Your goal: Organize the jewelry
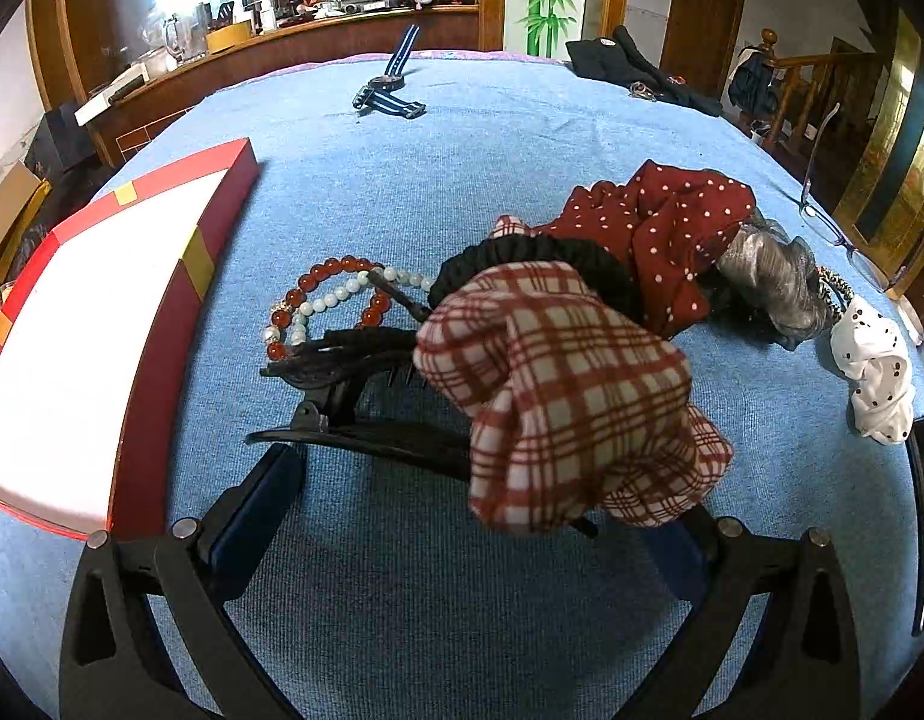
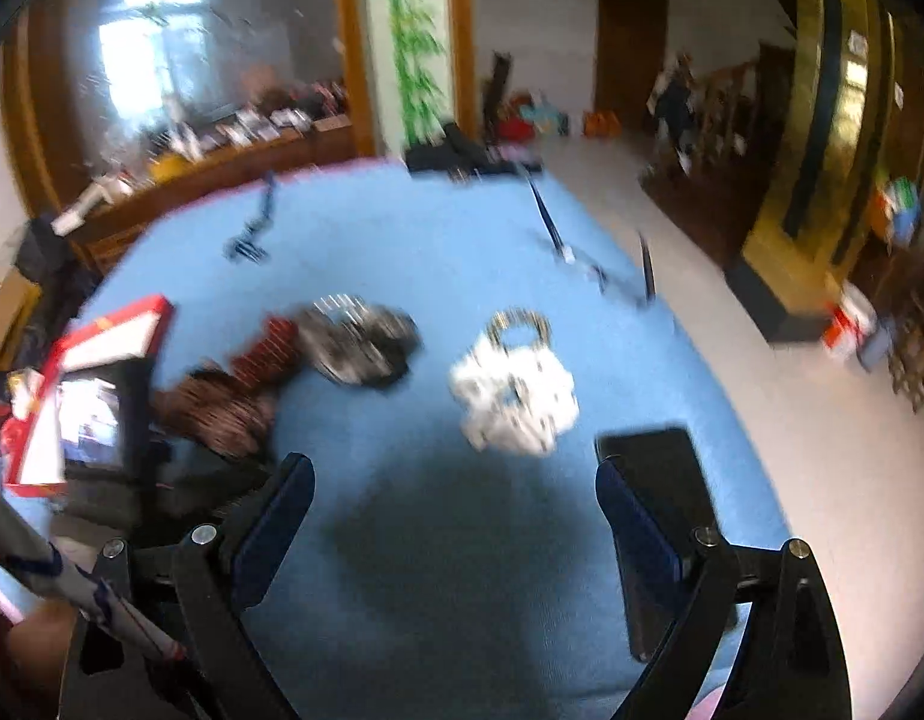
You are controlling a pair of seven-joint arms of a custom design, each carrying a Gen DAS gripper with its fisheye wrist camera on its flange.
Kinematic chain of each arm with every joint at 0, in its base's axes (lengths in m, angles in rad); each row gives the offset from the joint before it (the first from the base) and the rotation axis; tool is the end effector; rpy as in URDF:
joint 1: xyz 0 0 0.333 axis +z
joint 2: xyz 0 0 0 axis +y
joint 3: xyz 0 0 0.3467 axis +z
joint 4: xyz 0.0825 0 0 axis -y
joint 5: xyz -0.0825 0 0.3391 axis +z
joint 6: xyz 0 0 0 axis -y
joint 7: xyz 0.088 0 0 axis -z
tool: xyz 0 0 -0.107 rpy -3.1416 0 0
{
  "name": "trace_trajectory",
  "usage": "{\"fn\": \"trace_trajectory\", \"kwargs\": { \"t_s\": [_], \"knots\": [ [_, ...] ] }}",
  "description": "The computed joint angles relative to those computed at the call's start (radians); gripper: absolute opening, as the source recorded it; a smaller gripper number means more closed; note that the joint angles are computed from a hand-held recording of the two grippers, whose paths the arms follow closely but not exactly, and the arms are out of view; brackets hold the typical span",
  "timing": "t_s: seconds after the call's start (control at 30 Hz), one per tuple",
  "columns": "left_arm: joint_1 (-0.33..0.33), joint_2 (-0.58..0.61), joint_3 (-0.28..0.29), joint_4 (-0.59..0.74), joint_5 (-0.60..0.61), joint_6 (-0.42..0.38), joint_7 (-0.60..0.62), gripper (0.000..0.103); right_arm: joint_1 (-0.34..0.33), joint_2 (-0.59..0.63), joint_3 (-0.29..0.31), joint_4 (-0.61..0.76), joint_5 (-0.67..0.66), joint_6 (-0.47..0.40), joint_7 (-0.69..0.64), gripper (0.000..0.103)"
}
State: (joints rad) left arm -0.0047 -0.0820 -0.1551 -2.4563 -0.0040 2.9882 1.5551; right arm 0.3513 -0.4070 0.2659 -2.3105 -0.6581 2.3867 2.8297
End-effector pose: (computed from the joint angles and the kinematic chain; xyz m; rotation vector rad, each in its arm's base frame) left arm 0.4760 -0.0778 0.4612 -1.7463 2.0174 -0.6377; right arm 0.3334 0.2524 0.5930 -1.5391 1.9851 -0.7734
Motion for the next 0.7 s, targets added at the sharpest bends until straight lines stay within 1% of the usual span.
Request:
{"fn": "trace_trajectory", "kwargs": {
  "t_s": [0.03,0.07,0.1,0.17,0.23,0.27,0.3,0.33,0.37,0.4,0.47,0.5,0.53,0.63,0.7],
  "knots": [
    [0.0,0.0,0.0,0.0,0.0,0.0,-0.002,0.103,-0.003,-0.02,0.008,0.0,-0.016,0.004,0.011,0.097],
    [0.006,-0.004,-0.009,-0.005,0.023,0.001,-0.029,0.103,-0.004,-0.028,0.014,0.005,-0.023,0.001,0.012,0.097],
    [0.001,-0.005,-0.003,-0.004,0.01,-0.001,-0.014,0.103,-0.009,-0.015,0.018,0.025,-0.029,-0.004,0.007,0.097],
    [-0.005,-0.017,0.0,0.002,0.006,-0.039,0.016,0.103,-0.011,-0.02,0.027,0.035,-0.044,-0.014,0.009,0.097],
    [-0.01,-0.044,0.006,-0.016,-0.008,-0.062,0.05,0.103,-0.004,-0.02,0.022,0.033,-0.033,-0.01,0.005,0.097],
    [-0.01,-0.057,0.015,-0.022,-0.018,-0.064,0.083,0.103,-0.005,-0.014,0.021,0.037,-0.03,-0.009,0.007,0.097],
    [-0.005,-0.083,0.015,-0.048,-0.014,-0.047,0.095,0.102,-0.007,-0.012,0.022,0.038,-0.032,-0.009,0.012,0.097],
    [-0.036,-0.121,0.044,-0.074,-0.075,-0.034,0.161,0.102,-0.007,-0.011,0.023,0.039,-0.033,-0.008,0.016,0.097],
    [-0.101,-0.153,0.1,-0.088,-0.181,-0.035,0.269,0.102,-0.007,-0.012,0.023,0.04,-0.032,-0.009,0.018,0.097],
    [-0.131,-0.189,0.128,-0.101,-0.238,-0.037,0.337,0.102,-0.006,-0.009,0.024,0.044,-0.032,-0.013,0.018,0.097],
    [-0.145,-0.264,0.151,-0.114,-0.29,-0.065,0.419,0.102,-0.005,-0.012,0.025,0.042,-0.034,-0.009,0.027,0.097],
    [-0.171,-0.303,0.188,-0.103,-0.335,-0.112,0.476,0.102,-0.005,-0.01,0.024,0.044,-0.033,-0.006,0.029,0.097],
    [-0.174,-0.33,0.202,-0.09,-0.36,-0.148,0.508,0.102,-0.005,-0.005,0.025,0.05,-0.032,-0.008,0.03,0.097],
    [-0.14,-0.406,0.217,-0.042,-0.4,-0.248,0.562,0.102,-0.006,-0.003,0.031,0.058,-0.041,-0.01,0.044,0.097],
    [-0.103,-0.427,0.2,-0.024,-0.406,-0.252,0.59,0.102,-0.002,0.002,0.029,0.065,-0.037,-0.01,0.042,0.097]
  ]
}}
